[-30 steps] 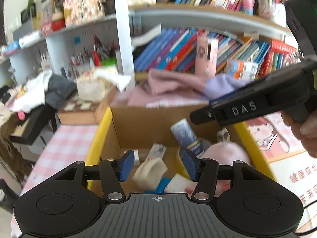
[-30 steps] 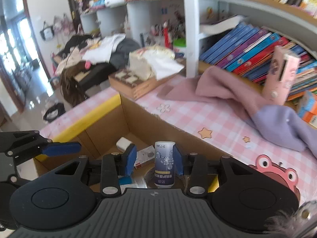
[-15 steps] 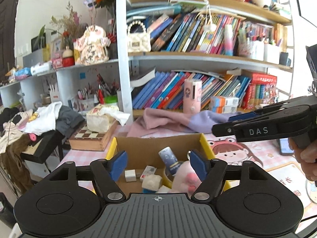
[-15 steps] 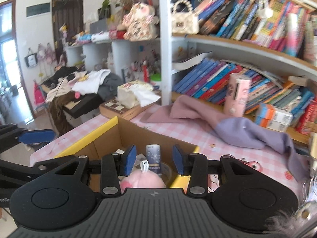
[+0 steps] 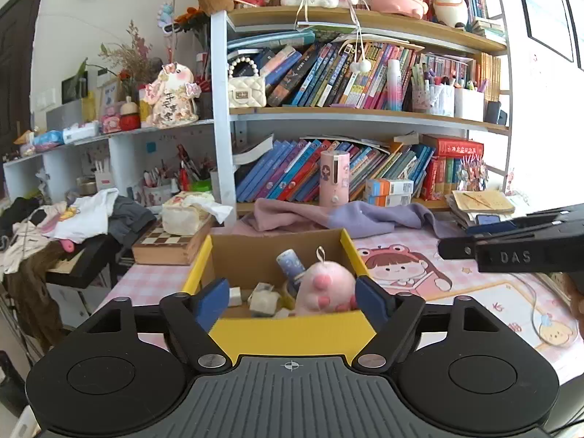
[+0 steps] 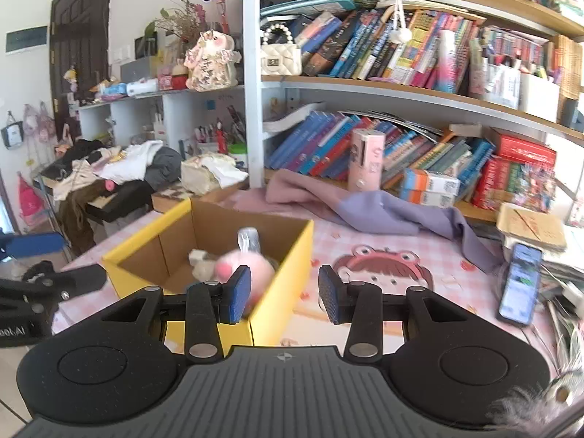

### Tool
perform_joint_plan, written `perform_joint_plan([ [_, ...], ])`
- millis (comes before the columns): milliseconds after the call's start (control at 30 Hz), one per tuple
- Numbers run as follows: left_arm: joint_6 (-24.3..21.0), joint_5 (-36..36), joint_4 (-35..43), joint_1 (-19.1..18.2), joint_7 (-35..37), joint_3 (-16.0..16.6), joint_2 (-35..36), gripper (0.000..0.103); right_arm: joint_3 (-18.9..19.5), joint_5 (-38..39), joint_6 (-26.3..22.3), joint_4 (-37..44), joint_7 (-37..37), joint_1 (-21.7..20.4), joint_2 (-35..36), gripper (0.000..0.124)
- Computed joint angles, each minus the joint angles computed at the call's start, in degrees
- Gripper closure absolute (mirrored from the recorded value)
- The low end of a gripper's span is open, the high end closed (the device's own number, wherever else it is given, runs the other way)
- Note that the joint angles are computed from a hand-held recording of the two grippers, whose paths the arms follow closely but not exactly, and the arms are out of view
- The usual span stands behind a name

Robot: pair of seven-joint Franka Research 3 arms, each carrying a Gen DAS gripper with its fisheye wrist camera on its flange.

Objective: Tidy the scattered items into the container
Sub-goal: 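Withdraw both tools up out of the yellow box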

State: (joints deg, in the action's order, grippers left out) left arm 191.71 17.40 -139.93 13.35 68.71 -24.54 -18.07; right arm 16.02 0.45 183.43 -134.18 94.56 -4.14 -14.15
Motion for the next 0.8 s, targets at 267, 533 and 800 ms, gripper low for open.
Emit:
perform_joint_plan([
  [267,-0.3,0.6,-6.8,-2.4,-0.4,2.0,-5.1,0.021,16.4,-2.6,1.0,-10.2,8.9,-15.8,-10.8,0.083],
  [533,-2.3,2.6,-10.3,-6.8,-1.1,5.6,-7.6,0.018,21.4,-1.0,-1.9,-17.2,14.8,-19.3,-19.9,0.083],
  [800,-4.0,3.2,-12.0,-8.0,-2.9,5.3,-8.8,0.013,19.1,-4.1,-5.2,-20.3,17.7,-14.6,-22.3,0.082],
])
